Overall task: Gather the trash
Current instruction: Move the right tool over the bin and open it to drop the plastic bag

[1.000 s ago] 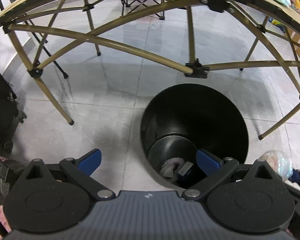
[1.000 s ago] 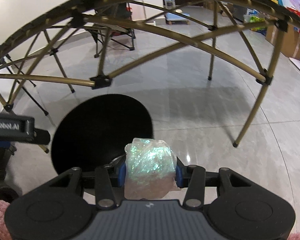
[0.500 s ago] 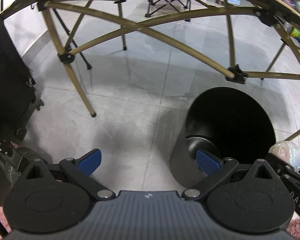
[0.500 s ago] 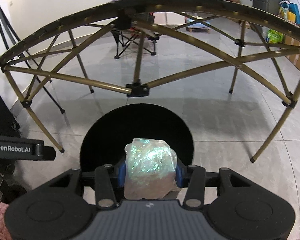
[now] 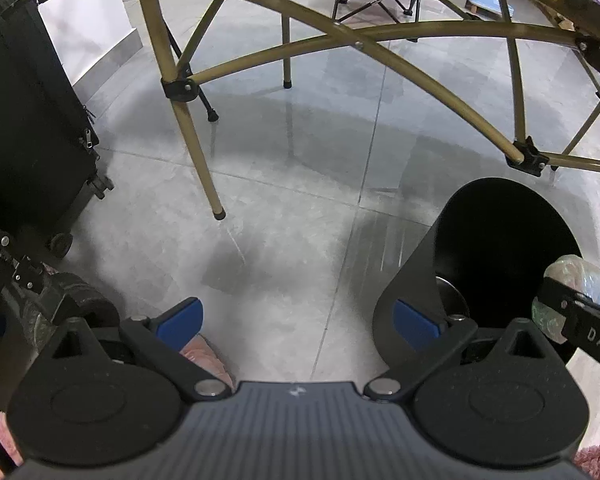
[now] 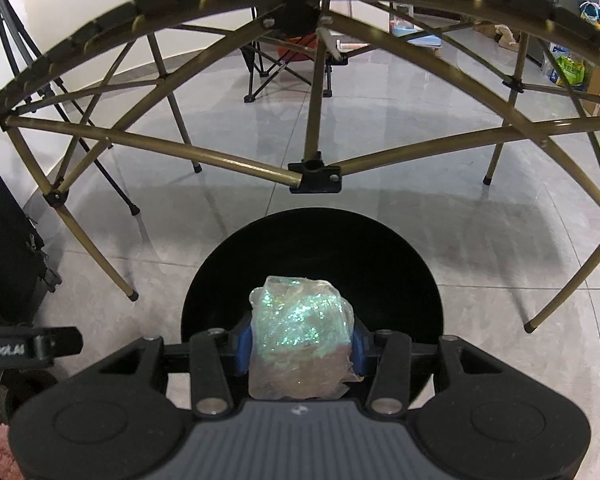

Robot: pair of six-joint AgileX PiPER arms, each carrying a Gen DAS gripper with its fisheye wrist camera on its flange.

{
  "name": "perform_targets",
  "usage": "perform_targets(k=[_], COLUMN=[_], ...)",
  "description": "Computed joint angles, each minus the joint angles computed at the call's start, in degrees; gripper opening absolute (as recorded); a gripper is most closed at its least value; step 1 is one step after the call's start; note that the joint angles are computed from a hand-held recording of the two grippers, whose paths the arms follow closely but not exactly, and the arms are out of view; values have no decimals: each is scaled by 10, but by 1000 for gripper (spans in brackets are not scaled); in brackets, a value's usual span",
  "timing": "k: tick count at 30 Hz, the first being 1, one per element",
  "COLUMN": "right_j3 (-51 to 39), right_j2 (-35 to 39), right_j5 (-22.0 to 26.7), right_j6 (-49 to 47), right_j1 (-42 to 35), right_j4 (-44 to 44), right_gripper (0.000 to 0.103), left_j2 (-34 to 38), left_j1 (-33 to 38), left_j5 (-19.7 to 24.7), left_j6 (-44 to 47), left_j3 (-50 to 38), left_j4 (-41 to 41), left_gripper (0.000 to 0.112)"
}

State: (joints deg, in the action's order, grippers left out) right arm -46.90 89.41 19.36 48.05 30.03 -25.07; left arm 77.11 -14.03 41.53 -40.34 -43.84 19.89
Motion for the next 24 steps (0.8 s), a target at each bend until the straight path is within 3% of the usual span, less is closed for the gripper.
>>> perform_targets(k=[24], right_j3=[-77], right_j2=[95], right_j5=[41], right_j6=[-111], right_j1=[-17], right_j4=[116], right_gripper=[45], left_j2=[12], left_j1=[32], left_j5=[-8], left_j6=[20], left_j3=[8], left_j4=[-17], left_gripper=[103])
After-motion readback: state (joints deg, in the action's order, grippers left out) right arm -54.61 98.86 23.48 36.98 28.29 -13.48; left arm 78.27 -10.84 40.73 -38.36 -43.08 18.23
